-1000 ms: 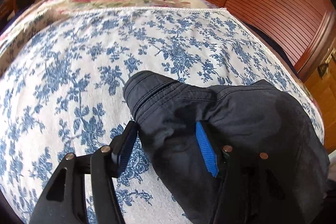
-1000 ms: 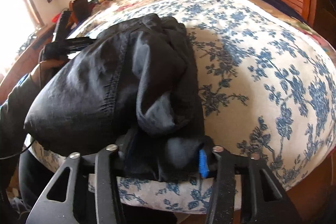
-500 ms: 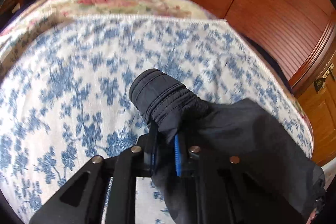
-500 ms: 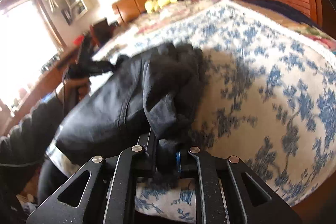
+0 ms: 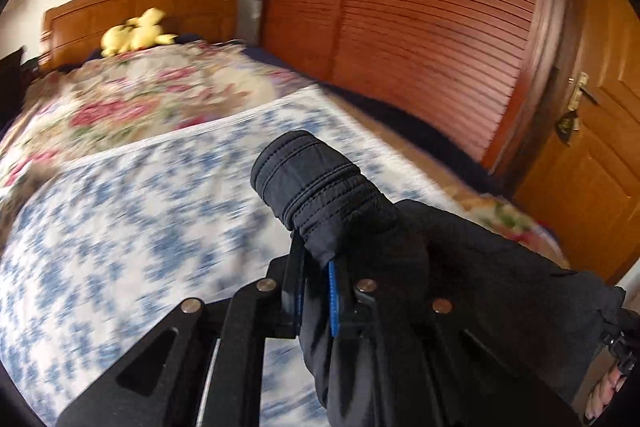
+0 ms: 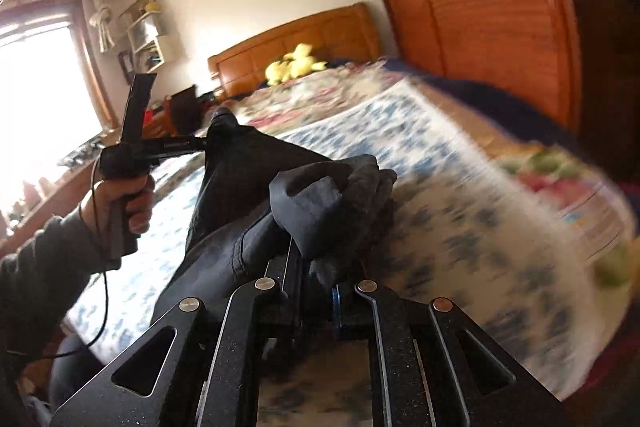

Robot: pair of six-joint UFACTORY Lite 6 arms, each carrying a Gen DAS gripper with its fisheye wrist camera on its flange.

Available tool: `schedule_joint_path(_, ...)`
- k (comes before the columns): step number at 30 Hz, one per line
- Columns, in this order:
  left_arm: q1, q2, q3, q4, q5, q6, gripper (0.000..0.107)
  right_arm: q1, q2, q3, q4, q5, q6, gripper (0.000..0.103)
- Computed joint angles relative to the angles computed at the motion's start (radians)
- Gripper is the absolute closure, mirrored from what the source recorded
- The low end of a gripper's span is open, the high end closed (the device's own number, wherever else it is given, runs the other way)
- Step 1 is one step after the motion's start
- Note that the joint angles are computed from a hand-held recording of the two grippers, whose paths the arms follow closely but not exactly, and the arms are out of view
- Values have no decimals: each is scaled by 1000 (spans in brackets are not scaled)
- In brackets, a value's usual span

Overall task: Fold large clothes
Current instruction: 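Carry the bundle with both grippers onto the cabinet beside the door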

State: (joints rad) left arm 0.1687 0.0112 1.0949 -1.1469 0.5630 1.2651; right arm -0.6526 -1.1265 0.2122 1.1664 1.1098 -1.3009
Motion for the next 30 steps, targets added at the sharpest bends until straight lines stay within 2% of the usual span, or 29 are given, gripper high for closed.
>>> schedule_joint_path(3,-208,51,86,24,-111,-129,101,-314,160,109,-13,171,-208,95)
schedule_joint_path(6,-384,152,205,81,-193,-284,101,-531,381,263,-18,228,-366,95)
schedule_joint_path(10,-545,281,370,218,-260,-479,101,-668,566,391,-10,197,-470,95)
schedule_joint_path(14,-611,370,488,342,-265,-599,101,-794,751,501,-4,193,-542,96)
schedule_joint_path(17,-645,403,506,431,-286,-646,101,-864,817,522,-1,164,-595,96)
schedule_joint_path(21,-650,410,501,621,-281,-829,98,-892,870,505,-7,118,-633,94)
schedule_joint_path(24,-640,368,442,642,-278,-816,94,-884,832,463,-9,45,-668,90)
schedule_joint_path(26,-628,288,337,544,-326,-681,93,-919,791,422,7,36,-725,84)
schedule_joint_path(28,-607,217,257,416,-332,-545,85,-948,759,397,24,43,-764,64)
schedule_joint_path(30,-582,152,188,294,-307,-409,78,-983,746,403,28,78,-772,52)
